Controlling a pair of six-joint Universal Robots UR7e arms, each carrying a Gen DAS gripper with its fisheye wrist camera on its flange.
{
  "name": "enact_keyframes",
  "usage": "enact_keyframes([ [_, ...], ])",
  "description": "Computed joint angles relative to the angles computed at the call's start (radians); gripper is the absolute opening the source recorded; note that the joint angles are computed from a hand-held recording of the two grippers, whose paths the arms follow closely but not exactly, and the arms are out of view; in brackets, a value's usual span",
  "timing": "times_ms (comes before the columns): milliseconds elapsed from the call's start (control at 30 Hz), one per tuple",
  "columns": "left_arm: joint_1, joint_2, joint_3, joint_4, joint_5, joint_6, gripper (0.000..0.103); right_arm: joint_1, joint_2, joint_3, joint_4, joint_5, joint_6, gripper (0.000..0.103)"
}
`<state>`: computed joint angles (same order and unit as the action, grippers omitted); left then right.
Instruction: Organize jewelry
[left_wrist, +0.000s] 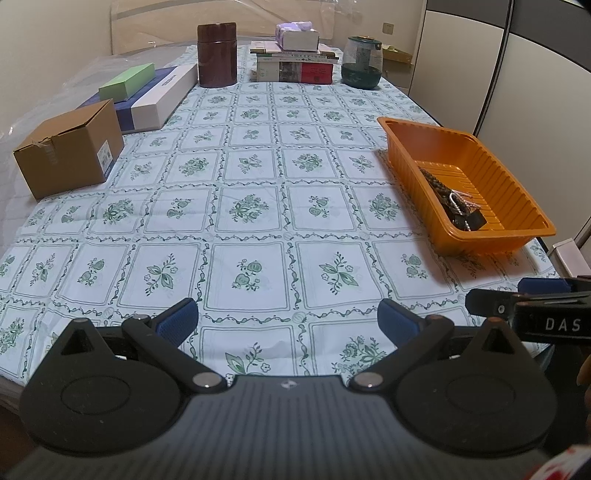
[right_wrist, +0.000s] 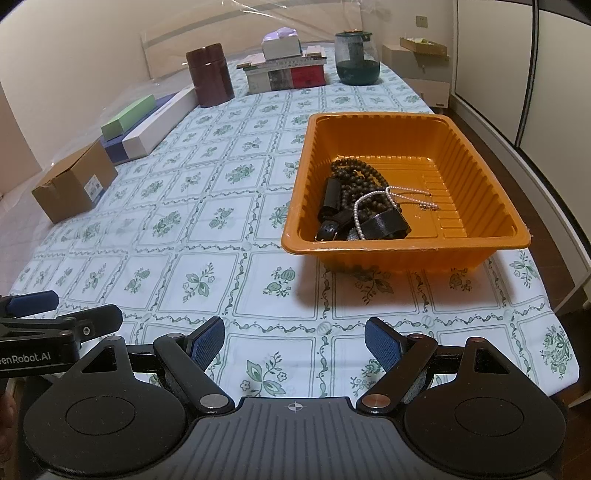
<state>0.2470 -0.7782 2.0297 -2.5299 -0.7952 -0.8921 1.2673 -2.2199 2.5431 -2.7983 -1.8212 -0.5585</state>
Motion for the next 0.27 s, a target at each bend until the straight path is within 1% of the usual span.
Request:
enact_keyframes([
  [167, 0.0, 0.0, 0.006, -0.024, -0.006, 0.008, 0.102, -0.001, -0.001, 0.0, 0.002, 0.002, 0.001, 0.083],
  [267, -0.005, 0.003, 0.01, -0.041, 0.004, 0.03, 0.103, -0.001, -0.002, 0.0, 0.003, 0.001, 0.0, 0.083],
])
